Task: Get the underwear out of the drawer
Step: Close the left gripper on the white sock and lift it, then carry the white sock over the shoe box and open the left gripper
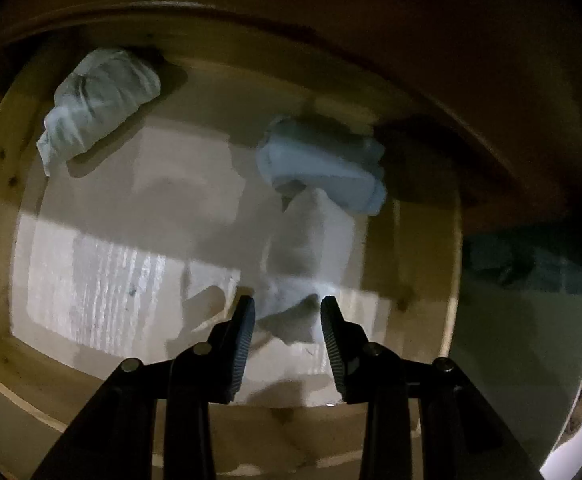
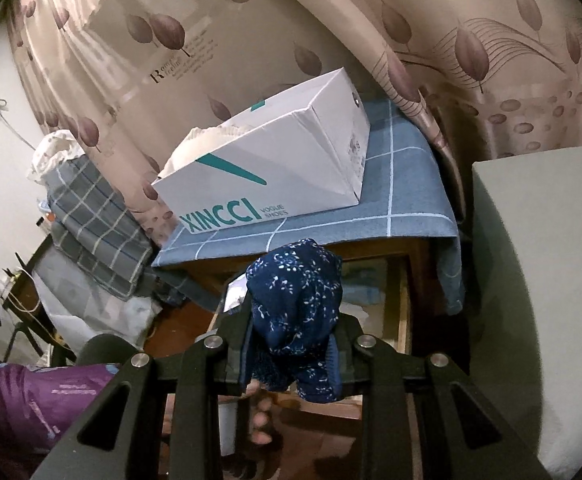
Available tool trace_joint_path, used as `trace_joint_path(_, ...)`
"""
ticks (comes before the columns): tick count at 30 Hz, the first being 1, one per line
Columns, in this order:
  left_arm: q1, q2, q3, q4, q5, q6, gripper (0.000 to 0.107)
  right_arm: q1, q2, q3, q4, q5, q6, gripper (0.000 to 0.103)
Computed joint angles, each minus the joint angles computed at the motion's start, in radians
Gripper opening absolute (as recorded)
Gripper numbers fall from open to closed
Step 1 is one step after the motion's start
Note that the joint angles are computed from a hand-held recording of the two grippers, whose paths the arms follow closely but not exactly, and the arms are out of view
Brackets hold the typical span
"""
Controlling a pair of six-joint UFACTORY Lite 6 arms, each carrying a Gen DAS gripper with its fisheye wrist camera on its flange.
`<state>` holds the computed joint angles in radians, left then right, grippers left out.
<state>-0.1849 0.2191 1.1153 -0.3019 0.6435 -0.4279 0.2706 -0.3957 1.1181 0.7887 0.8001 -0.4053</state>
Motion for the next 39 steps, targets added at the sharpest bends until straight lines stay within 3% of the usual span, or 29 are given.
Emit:
trace_joint_path(6, -0.003, 0.063, 0.036, -0.042, -0.001, -0.020, 0.036, -0.008, 0.000, -0.006, 0.037, 0.017, -0.034, 0.026)
trace_joint_path(17, 0.035, 0.224, 0.168, -0.089, 0.098, -0.089, 0.040, -0.035, 0.000, -0.013, 0.092, 0.049, -0.076, 0.027)
trace_joint_path(21, 0.046, 0.211, 0.157, -0.109, 0.097, -0.048, 0.028, -0.033, 0.001, -0.010, 0.086, 0.047, -0.066, 0.027)
trace_joint_path(24, 0.071, 0.152, 0.115, -0.098, 0.100, -0.033, 0.022, -0.032, 0.002, -0.005, 0.077, 0.045, -0.053, 0.027)
trace_joint_path(31, 0.087, -0.096, -0.106, -0.105, 0.038, 0.015, 0.022, -0.024, 0.009, 0.000, 0.049, 0.029, -0.030, 0.027)
trace_joint_path(39, 0.122, -0.376, -0.221, -0.098, 0.096, 0.111, 0.022, 0.000, 0.013, 0.005, -0.003, 0.006, 0.010, 0.027)
